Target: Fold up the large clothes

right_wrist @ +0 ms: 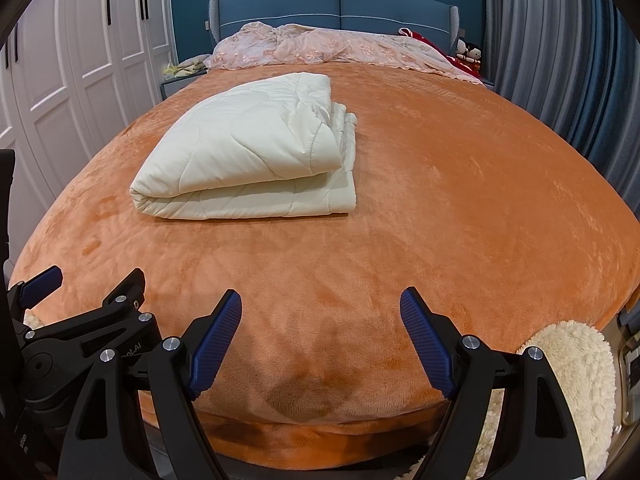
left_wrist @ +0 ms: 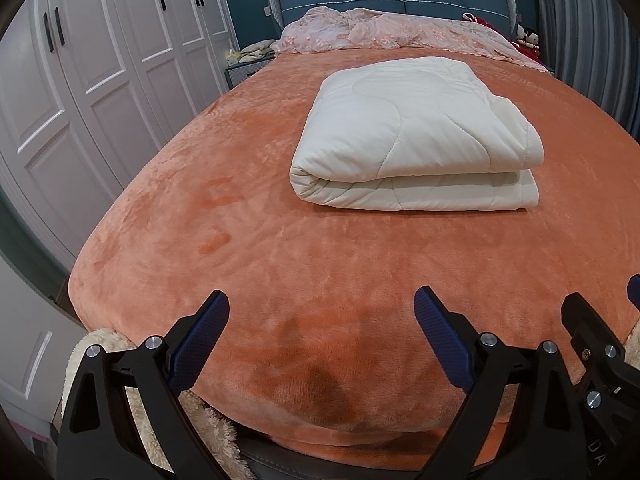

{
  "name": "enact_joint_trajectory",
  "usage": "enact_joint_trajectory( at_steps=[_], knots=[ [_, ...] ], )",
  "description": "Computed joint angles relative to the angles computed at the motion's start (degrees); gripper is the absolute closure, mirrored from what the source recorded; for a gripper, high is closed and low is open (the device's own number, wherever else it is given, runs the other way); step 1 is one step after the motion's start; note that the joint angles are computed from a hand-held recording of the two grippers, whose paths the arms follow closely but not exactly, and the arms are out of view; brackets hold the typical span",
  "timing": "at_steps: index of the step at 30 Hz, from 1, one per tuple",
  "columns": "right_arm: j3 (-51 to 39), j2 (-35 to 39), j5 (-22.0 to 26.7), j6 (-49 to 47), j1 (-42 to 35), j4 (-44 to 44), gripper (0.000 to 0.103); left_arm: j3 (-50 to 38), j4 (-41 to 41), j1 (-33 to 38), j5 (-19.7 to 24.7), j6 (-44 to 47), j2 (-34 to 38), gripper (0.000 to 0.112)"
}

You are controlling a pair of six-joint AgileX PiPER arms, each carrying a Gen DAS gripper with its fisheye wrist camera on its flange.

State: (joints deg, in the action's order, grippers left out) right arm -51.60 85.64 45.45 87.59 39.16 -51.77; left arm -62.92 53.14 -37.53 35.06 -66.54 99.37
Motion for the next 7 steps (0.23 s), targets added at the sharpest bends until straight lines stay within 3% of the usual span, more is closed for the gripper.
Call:
enact_joint_trajectory(
  at_steps=[7],
  knots=[
    [-0.3, 0.7, 0.2, 0.6, 0.2, -0.3, 0.024, -0.1, -0.2, -0.1, 0.2, 0.2, -0.2, 0.026]
  ],
)
